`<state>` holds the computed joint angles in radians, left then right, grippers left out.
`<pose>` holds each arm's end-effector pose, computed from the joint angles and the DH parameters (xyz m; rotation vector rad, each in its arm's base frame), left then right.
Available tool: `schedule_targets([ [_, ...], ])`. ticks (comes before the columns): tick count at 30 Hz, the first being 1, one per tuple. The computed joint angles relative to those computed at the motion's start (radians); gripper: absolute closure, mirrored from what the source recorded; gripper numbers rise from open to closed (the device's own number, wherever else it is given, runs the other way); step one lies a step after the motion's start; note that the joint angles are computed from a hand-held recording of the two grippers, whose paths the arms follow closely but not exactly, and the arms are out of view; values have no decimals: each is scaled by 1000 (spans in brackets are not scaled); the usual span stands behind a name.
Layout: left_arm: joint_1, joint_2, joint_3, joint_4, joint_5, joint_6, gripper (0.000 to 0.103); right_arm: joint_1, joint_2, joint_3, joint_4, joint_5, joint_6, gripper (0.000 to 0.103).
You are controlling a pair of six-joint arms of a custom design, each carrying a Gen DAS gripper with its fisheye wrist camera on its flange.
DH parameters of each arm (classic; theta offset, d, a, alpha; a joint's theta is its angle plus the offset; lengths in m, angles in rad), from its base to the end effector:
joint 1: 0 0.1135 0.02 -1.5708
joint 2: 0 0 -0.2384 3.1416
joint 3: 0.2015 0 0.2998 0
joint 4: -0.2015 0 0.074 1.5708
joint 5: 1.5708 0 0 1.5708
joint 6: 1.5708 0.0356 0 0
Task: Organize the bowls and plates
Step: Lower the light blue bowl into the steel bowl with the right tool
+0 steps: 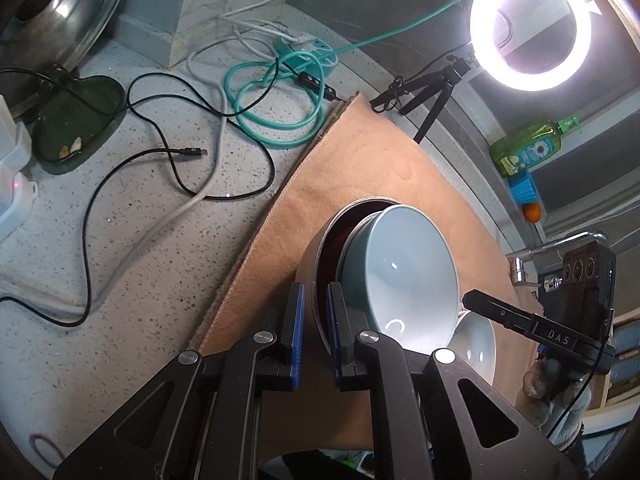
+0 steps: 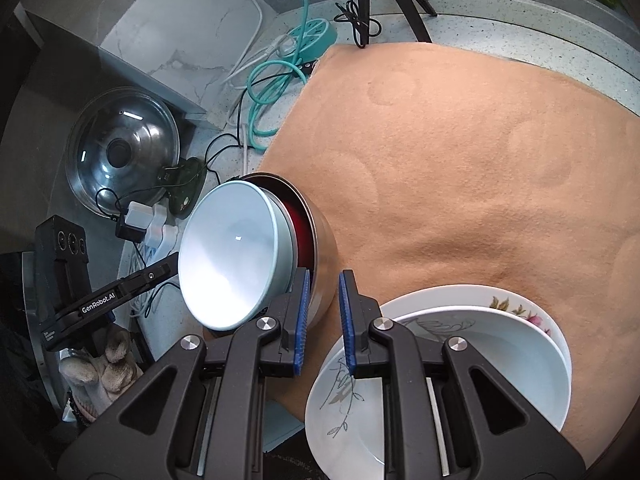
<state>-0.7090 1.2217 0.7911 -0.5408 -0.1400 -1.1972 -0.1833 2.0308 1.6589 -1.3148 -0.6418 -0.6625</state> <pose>0.2249 -0.1864 0.1792 -0.6906 2.5373 -0.5555 0.4065 -0.0537 0.1745 -0.6197 2.7670 0.9268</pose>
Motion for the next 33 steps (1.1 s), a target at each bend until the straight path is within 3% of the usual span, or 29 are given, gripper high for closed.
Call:
schedule_targets([
  [33, 6, 76, 24, 20, 35, 20, 93, 57, 24, -32, 53, 28, 47, 92],
])
